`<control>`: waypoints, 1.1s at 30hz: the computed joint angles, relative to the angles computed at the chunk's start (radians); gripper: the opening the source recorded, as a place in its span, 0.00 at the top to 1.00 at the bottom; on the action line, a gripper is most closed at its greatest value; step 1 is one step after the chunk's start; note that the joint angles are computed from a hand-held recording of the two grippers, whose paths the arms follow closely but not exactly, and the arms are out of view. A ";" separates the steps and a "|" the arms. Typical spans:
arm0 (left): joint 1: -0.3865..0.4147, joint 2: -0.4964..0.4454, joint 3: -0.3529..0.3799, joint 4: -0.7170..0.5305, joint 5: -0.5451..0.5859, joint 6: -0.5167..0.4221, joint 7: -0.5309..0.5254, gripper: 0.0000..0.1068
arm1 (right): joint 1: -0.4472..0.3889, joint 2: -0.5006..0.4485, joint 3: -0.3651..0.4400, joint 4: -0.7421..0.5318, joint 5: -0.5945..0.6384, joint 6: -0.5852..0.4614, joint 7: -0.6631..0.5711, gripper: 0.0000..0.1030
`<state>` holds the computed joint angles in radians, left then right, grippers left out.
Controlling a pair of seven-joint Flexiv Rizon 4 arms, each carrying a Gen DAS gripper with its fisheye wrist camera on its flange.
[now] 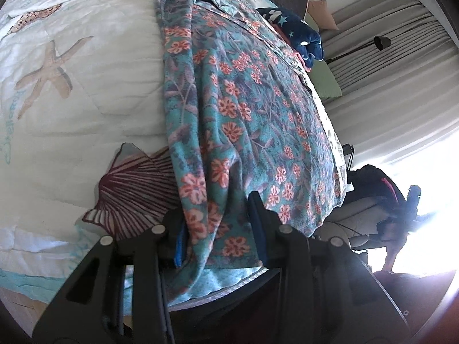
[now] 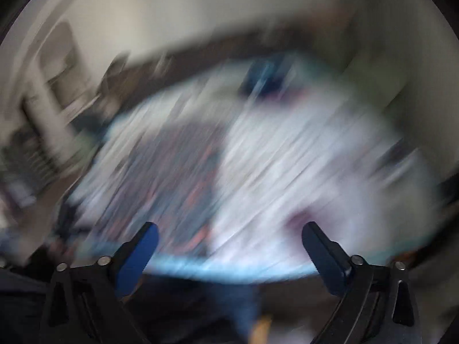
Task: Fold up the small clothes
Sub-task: 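Grasp the shirt hem end with the left gripper and lift it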
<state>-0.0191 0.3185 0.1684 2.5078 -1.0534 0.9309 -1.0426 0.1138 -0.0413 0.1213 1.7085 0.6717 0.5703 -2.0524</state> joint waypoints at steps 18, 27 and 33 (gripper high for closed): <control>-0.019 0.004 -0.032 0.021 -0.239 -0.040 0.003 0.93 | -0.037 -0.271 0.123 -0.216 0.171 -0.135 0.030 0.96; -0.026 0.025 -0.019 -0.105 -0.335 -0.008 0.094 0.93 | -0.035 -0.270 0.123 -0.345 0.254 -0.060 0.013 0.97; 0.002 -0.091 -0.027 -0.276 -0.435 -0.006 0.156 0.93 | 0.010 -0.409 0.150 -0.594 0.251 -0.005 0.037 0.97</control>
